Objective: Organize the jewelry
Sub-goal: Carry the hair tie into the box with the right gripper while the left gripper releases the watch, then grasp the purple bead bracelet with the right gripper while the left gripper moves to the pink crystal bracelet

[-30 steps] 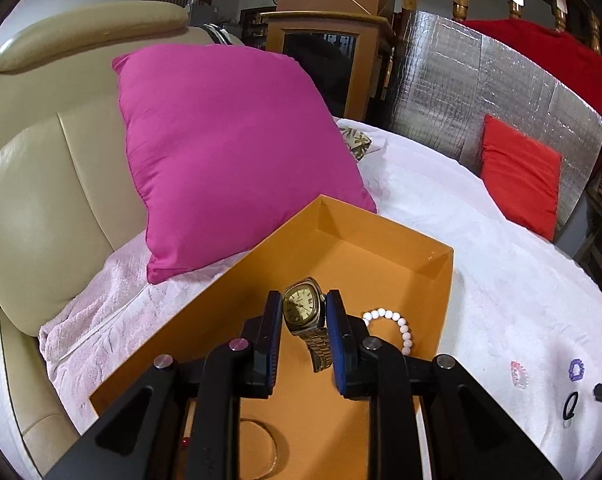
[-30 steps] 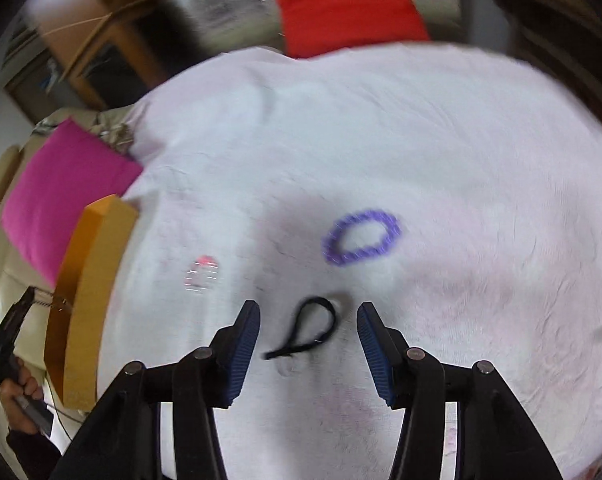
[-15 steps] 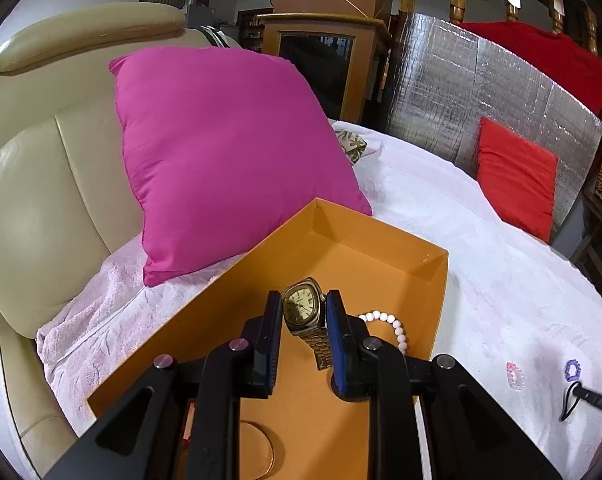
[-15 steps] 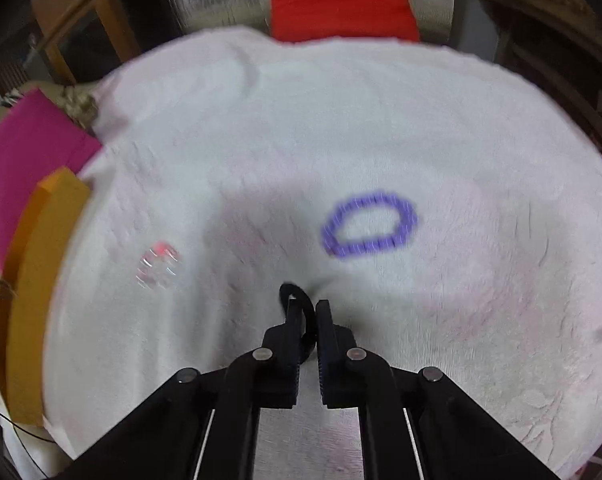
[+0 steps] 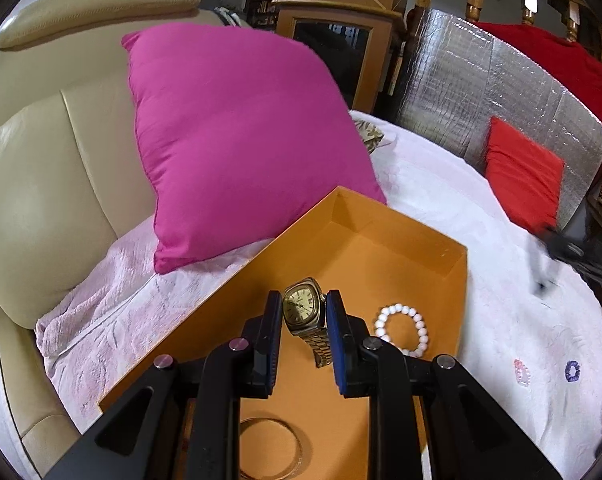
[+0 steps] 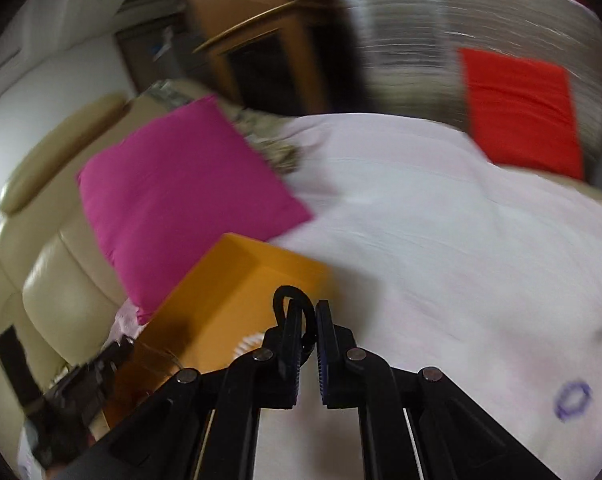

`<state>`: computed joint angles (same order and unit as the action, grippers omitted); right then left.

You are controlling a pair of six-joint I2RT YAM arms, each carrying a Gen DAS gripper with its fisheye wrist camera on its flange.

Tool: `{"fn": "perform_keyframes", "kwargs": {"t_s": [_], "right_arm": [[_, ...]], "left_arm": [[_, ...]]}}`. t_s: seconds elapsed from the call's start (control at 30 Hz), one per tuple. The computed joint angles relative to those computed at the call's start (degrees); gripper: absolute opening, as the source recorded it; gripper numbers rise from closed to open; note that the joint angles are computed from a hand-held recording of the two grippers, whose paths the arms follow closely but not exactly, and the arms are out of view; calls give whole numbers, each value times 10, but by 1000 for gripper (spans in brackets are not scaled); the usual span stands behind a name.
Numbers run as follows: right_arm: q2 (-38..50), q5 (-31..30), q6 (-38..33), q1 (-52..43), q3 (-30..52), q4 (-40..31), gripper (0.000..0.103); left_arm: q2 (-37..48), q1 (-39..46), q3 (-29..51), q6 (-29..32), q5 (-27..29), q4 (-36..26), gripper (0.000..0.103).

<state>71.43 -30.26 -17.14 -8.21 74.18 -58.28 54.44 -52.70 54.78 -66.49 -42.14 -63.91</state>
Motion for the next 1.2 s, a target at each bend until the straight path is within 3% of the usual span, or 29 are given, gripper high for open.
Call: {"fn": "perform_keyframes", "kwargs": {"t_s": [0.13, 0.3, 0.47, 0.53, 0.63, 0.73, 0.9, 1.07, 1.2], "right_arm": [[52, 102, 94, 148, -8, 61, 8], [137, 147, 156, 220, 16, 78, 8], [213, 122, 180, 211, 75, 51, 11], [196, 103, 170, 193, 70, 53, 11], [160, 69, 147, 149, 56, 44, 11], [126, 39, 86, 75, 54, 9, 11], [122, -38, -102, -159, 105, -124, 11], [203, -82, -290, -403, 195, -231, 20], [288, -106, -368, -533, 259, -270, 31]], "left_arm": [[-15, 43, -22, 35, 40, 19, 23], [-7, 93, -31, 60, 86, 27, 23], [7, 79, -17, 53, 59, 12, 27], [17, 59, -6, 34, 29, -8, 48], [23, 36, 7, 13, -6, -28, 48], [50, 7, 28, -10, -25, -46, 48], [139, -80, 100, -69, -82, -95, 48], [240, -150, 182, -75, -120, -98, 56], [317, -172, 243, -41, -121, -76, 57]]}}
